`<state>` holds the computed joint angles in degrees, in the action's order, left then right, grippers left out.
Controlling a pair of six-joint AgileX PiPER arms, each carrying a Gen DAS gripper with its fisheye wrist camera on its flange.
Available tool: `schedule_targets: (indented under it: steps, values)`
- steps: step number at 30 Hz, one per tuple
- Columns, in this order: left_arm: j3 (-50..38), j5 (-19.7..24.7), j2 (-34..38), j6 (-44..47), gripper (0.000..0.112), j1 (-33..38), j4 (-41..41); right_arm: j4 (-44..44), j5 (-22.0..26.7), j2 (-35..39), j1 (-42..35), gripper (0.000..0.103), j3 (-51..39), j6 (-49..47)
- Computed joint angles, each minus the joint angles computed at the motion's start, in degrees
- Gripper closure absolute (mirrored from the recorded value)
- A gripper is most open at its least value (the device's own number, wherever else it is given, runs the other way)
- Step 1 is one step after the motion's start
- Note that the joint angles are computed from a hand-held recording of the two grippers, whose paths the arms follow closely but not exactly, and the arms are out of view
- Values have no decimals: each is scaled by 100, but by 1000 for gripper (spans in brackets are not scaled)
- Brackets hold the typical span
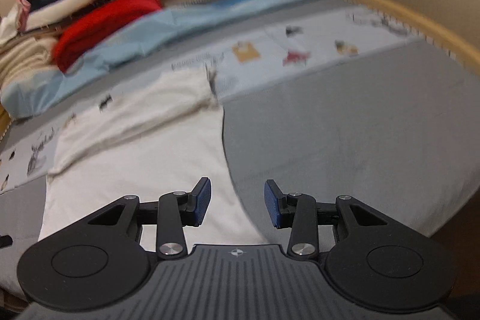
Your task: Fold small clothes
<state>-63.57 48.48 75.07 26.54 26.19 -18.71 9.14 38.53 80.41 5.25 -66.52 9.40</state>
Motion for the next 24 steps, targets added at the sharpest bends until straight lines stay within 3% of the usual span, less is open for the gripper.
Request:
schedule_targets:
  steps: [4,7,9,15,24]
  values:
    - [-24,221,303,31,55,350,-286,-403,-41,91,229,62,63,-241]
    - [-326,691,751,-92,88,470,-270,-373,62,241,117,62,-13,-276]
    - [-547,1051,1102,-282,89,680,-397,-355,222,352,8,62,-77,-153]
    - [-1025,1548,1665,-765,88,1016,-521,-21,580,789,-204,62,-210,-317]
    - [-1064,1522,1843,-1605,84,750,322,-5,1008,1286,-162,61,-471,-417]
